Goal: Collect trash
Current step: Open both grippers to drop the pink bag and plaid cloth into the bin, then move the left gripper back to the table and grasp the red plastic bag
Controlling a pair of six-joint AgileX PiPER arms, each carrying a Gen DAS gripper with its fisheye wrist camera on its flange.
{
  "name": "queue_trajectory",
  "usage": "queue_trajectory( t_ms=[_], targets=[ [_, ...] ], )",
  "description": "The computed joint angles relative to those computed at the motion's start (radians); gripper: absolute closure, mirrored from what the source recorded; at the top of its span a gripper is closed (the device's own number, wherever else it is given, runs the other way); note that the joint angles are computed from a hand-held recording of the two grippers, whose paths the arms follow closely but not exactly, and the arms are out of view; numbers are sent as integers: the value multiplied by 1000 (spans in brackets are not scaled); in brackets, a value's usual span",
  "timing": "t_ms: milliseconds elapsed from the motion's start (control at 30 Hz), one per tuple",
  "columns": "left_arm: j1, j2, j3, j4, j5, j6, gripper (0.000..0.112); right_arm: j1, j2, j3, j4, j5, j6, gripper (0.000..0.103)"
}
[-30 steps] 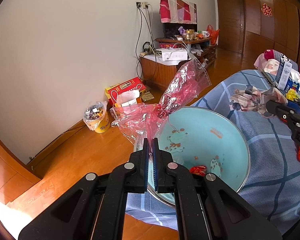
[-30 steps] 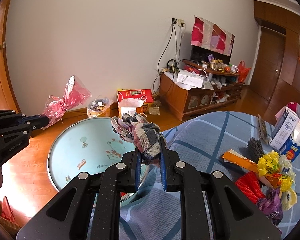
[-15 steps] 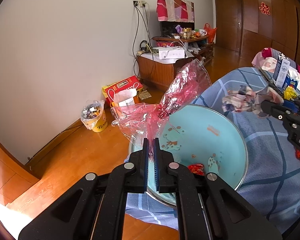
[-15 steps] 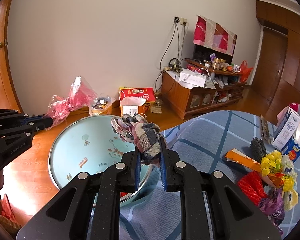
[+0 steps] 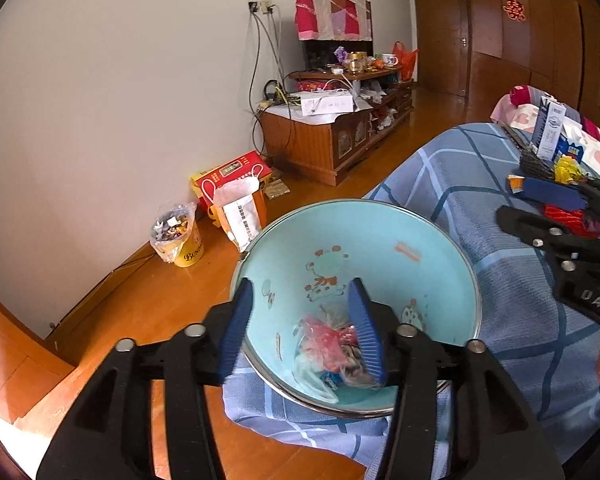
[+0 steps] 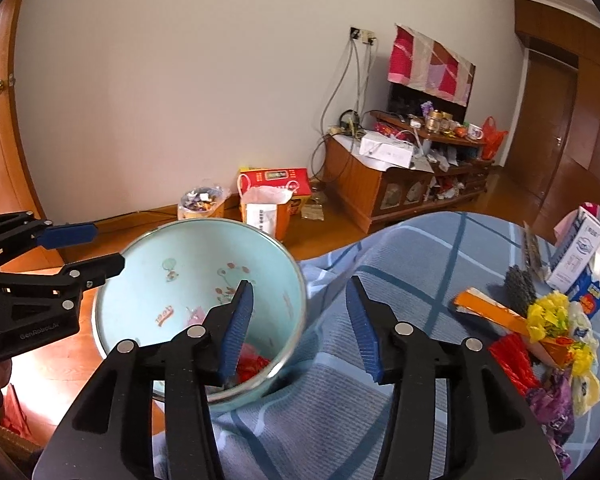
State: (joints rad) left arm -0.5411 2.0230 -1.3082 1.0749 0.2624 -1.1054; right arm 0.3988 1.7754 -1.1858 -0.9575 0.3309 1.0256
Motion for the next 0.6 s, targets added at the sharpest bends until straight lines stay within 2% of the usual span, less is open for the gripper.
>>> queue_trajectory(
  t_ms=[133, 267, 433, 600],
  targets=[
    [-10, 10, 3, 0, 0, -9, 58, -11, -77, 85, -98, 22, 96, 48],
    [-47, 25, 6, -19, -1, 14, 55, -48, -232, 242, -210, 57, 211, 43],
    [-130, 44, 1, -71, -2, 77, 54, -149, -458, 442, -218, 102, 238, 39],
    [-235, 54, -16, -56, 3, 68, 49, -324, -622, 584, -144, 90, 161, 38]
  ],
)
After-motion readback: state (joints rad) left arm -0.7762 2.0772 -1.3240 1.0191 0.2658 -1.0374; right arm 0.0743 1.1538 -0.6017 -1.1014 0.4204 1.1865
